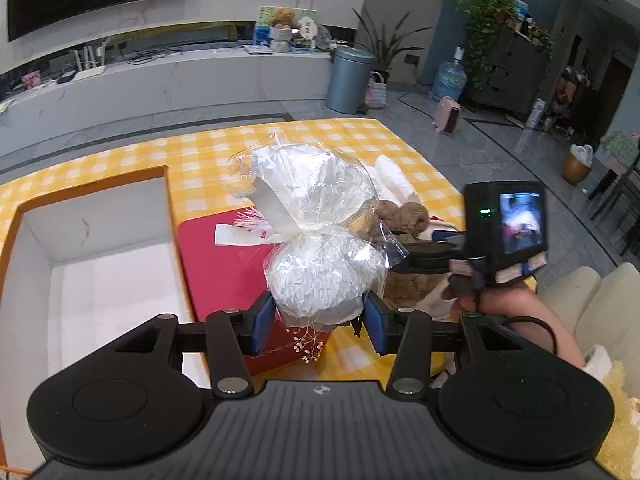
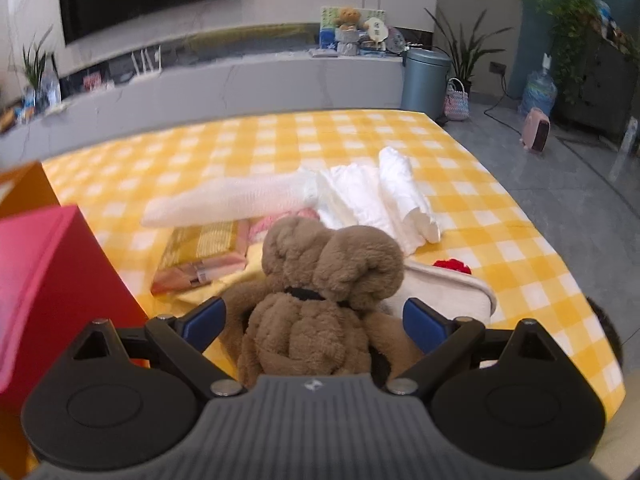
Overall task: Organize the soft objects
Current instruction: 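Close the right gripper on the brown teddy bear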
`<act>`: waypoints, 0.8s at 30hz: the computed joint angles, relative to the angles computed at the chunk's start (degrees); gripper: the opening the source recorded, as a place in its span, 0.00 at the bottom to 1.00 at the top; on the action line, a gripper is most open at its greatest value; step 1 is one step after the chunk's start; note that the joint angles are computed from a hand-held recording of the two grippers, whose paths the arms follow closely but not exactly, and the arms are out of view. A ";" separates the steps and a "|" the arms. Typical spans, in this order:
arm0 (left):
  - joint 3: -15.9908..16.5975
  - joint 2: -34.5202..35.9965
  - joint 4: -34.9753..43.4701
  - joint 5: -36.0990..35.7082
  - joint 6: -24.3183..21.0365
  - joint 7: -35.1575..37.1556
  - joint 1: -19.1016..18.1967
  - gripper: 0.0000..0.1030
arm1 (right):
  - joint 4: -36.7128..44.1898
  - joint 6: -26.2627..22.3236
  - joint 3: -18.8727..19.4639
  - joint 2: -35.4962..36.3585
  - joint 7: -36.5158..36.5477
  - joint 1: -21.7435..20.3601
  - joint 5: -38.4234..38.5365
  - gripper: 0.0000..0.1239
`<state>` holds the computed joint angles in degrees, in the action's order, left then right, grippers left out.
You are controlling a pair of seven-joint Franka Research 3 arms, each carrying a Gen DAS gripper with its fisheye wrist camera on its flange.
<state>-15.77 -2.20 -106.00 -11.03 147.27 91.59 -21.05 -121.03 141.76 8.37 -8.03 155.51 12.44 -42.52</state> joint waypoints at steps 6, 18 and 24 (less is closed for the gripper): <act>-0.69 0.94 1.68 0.01 -0.61 1.77 -0.60 0.53 | 2.26 -5.95 -0.27 2.42 -5.24 1.73 2.28 0.69; -1.40 0.94 2.23 3.21 -1.10 0.51 -1.54 0.53 | -3.14 2.37 -0.18 -2.59 -1.96 -0.03 3.06 0.44; -1.21 -0.02 1.30 3.27 0.05 -0.74 -1.68 0.53 | -7.45 9.93 1.29 -6.54 1.87 -3.57 4.88 0.40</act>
<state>-16.98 -2.21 -104.70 -7.76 147.32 90.86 -22.73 -128.47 151.69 9.67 -14.57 157.38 8.87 -37.64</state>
